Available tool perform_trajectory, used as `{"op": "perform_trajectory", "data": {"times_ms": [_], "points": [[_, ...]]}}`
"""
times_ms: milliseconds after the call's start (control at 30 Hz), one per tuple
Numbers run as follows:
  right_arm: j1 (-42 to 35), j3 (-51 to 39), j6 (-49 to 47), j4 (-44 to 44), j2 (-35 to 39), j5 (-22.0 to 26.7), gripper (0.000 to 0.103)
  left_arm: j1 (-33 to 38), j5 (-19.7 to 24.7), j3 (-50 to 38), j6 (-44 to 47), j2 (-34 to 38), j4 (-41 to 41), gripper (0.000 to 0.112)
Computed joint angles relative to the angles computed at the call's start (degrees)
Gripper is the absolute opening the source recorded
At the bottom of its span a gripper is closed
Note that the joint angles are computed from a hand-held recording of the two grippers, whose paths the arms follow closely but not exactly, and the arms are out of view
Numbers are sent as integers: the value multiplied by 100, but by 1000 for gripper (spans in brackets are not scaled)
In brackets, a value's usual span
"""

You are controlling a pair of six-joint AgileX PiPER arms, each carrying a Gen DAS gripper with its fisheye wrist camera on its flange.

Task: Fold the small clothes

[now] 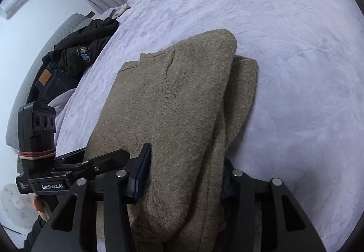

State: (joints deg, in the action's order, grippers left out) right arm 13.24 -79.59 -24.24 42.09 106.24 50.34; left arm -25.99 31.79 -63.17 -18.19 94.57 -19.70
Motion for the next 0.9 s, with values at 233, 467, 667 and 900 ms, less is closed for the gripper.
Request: {"op": "perform_trajectory", "data": {"times_ms": [233,467,667,900], "points": [[355,-9,366,-421,-501,-190,39,-149,598,-301,-561,-345,714,41],[766,-64,840,-879,-1193,-11,39,-395,1090,-76,-1176,-1312,1331,41],[1014,348,928,-782,-1907,186,39,-909,1604,510,-2032,-2474,2013,41],[1677,1238,1239,-818,-2573,-197,39,-1619,1958,1227,-3122,-3374,2745,41]]}}
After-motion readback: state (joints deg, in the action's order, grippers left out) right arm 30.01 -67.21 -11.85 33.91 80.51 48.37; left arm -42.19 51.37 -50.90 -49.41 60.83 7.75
